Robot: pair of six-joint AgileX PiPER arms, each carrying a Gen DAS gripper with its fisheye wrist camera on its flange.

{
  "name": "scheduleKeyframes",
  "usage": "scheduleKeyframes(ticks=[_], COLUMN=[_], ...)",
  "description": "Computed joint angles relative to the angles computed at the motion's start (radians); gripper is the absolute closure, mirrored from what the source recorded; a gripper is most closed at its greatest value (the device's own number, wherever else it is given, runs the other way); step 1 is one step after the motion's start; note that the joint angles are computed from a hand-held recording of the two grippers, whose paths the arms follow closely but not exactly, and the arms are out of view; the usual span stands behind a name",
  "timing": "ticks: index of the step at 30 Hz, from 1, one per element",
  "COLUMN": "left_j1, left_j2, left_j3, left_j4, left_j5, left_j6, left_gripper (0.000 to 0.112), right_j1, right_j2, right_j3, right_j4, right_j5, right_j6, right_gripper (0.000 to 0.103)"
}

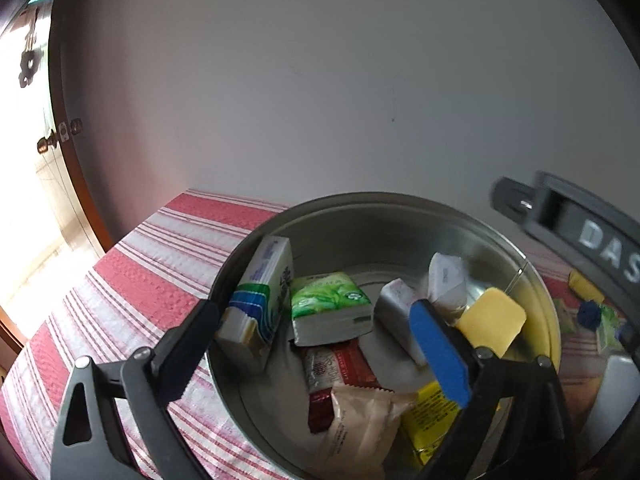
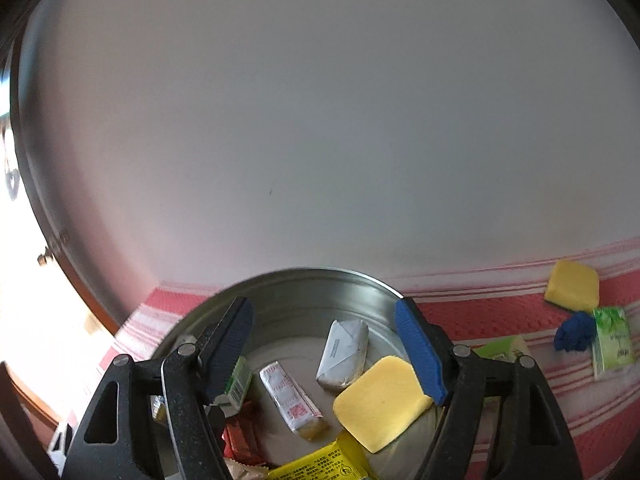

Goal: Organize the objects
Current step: 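Release the green tissue pack into the tin with the left gripper while the right releases its packet, then withdraw both grippers from the tin back toward the remaining items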

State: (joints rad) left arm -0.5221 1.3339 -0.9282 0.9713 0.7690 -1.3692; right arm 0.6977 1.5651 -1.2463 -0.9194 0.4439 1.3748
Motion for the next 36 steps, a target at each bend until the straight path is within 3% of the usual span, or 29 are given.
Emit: scheduleKeyframes(ticks=[4, 7, 10, 12, 15, 25, 31, 36], left_j1=[-0.010, -0.073, -0.100, -0.100, -0.115, -0.282, -0.400, -0.455], left_j2=[-0.024, -0.033, -0.040, -0.049, -0.052, -0.017, 0.016, 0.048], left_j3=[0.027, 0.056, 0.070, 0.081, 0.089, 0.129, 0.147, 0.142], left_j4=[0.053, 0.186, 0.232, 0.241, 0.263, 0.431, 0.478, 0.455], left_j5=[-0.026, 0.030, 0.041, 0.011, 0.011, 0.210, 0.348, 0.387], left_j6=[-0.067, -0.207, -0.272, -0.306, -0.345, -0.562, -0.638, -0.647], left_gripper=[0.014, 0.014, 0.014, 0.014, 0.014, 0.014, 0.014, 0.014], right_j1=[0.008, 0.023, 0.064, 0.086, 0.132, 0.220, 0.248, 0.223], right_j2=[-0.067, -0.139, -0.186, -0.203, -0.235, -0.248, -0.260, -0.234], right_j3=[0.087, 0.174, 0.262, 0.301, 0.374, 0.474, 0.499, 0.499], right_j4=[-0.155, -0.281, -0.475, -0.545, -0.623, -0.687, -0.684, -0.672], right_j5=[0.026, 0.064, 0.143, 0.201, 0.302, 0.472, 0.497, 0.465], right_j6=[0.167, 0.293, 0.500, 0.570, 0.652, 0.665, 0.632, 0.619], right_gripper=[0.027, 0.027, 0.026, 0.018, 0.016, 0.016, 0.016, 0.016])
